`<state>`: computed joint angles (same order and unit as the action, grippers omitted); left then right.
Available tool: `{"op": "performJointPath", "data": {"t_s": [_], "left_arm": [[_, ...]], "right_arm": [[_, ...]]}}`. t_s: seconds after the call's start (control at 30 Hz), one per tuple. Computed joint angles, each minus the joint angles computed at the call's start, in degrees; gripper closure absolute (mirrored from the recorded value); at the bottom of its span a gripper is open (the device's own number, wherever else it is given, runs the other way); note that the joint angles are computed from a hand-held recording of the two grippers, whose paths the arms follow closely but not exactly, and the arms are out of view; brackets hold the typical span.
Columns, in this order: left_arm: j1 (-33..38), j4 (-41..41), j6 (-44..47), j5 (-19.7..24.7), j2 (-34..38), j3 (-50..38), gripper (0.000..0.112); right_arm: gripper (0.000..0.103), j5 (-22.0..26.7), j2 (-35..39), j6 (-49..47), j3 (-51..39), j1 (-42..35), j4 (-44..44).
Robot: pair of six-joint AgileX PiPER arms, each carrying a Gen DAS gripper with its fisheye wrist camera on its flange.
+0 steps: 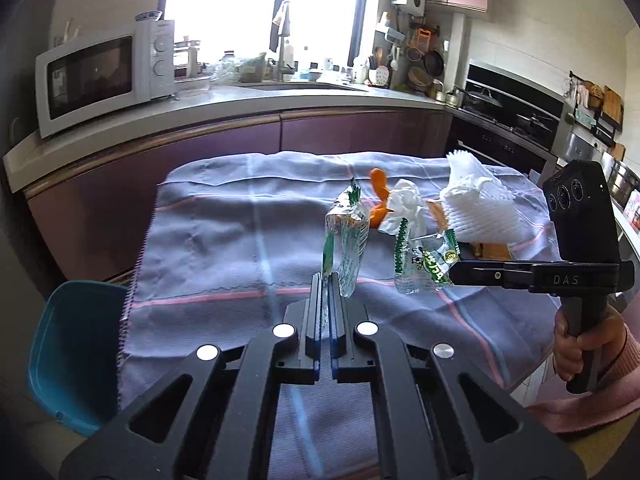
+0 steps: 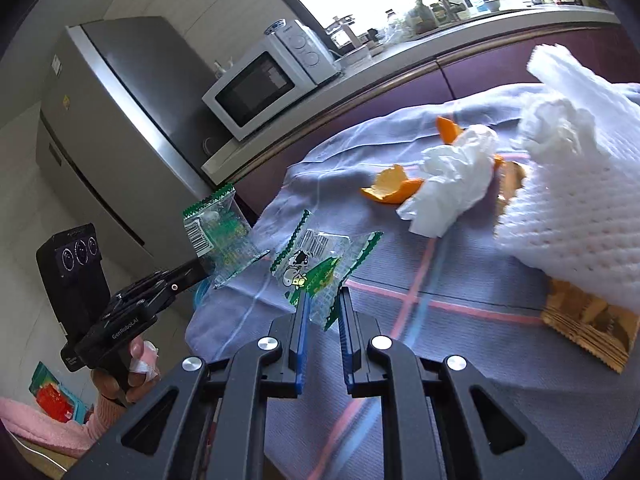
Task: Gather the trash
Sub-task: 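Carry both green wrappers to the teal bin and open both grippers over it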
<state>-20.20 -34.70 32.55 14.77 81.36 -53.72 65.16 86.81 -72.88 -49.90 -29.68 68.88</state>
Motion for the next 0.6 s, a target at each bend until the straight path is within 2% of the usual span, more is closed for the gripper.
{"op": "performJointPath", "data": {"t_s": [0.27,0.47,0.6], "left_arm": [[13.2,-0.6,1.4,1.4,-6.9,4.1,0.109],[25.5,-7.6,10.8,3.8,-8.5,5.6,0.109],[31.9,-11.1,16.0,5.0,-7.1,5.6,0.109]], "right_arm": [[0.09,-3.0,1.9,3.2,-8.1,14.8,-0.1],[0.09,-5.6,5.6,7.4,-16.1,25.6,-1.6],[0.09,-6.9,9.1,11.3,-21.9,31.8,-3.9]]}}
